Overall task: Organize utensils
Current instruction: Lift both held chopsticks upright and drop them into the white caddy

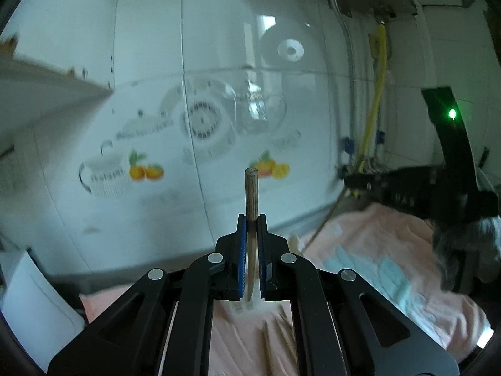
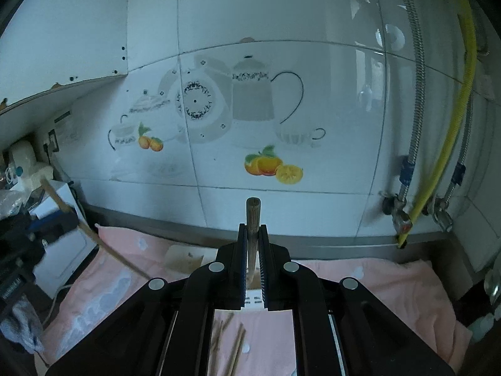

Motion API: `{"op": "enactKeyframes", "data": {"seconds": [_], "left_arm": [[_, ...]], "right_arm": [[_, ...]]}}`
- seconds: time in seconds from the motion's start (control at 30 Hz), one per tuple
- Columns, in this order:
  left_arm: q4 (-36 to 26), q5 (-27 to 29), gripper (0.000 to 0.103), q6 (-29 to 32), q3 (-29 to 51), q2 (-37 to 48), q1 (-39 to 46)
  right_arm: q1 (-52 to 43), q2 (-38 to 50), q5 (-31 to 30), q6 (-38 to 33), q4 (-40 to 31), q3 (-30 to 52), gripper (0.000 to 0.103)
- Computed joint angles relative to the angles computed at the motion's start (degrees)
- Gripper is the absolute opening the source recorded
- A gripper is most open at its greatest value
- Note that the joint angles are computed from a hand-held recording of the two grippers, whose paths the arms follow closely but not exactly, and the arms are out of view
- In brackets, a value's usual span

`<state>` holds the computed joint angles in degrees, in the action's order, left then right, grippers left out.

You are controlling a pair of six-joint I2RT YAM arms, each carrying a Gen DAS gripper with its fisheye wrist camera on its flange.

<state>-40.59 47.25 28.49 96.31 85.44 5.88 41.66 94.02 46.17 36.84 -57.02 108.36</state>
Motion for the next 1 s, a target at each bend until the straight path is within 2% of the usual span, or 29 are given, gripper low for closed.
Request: {"op": "enactKeyframes", "data": {"seconds": [0.2,0.4,0.73,1.0], "left_arm": [[5.39,-5.37,0.005,-5.5,2.98,4.51,-3.7],[5.81,-9.72,0.005,-7.22,5.65,11.86,-5.43],[2.76,-9.7,0.006,-4.93,6.55,17.14,-4.38],[2.67,-8.41,0.008,-4.48,6.05,16.7,-3.57]], "right_arm": [[-3.73,2.81,-4.01,-2.47,2.01,0.29,0.007],[-5.33,4.34,-6.64,-3.36,4.86,-2.68,0.007],[-6.31,6.32,-8.81,-3.0,6.94,-4.93,0.007],[-6.16,6.85,-8.35,-2.57,6.64,-4.74,0.009]]}}
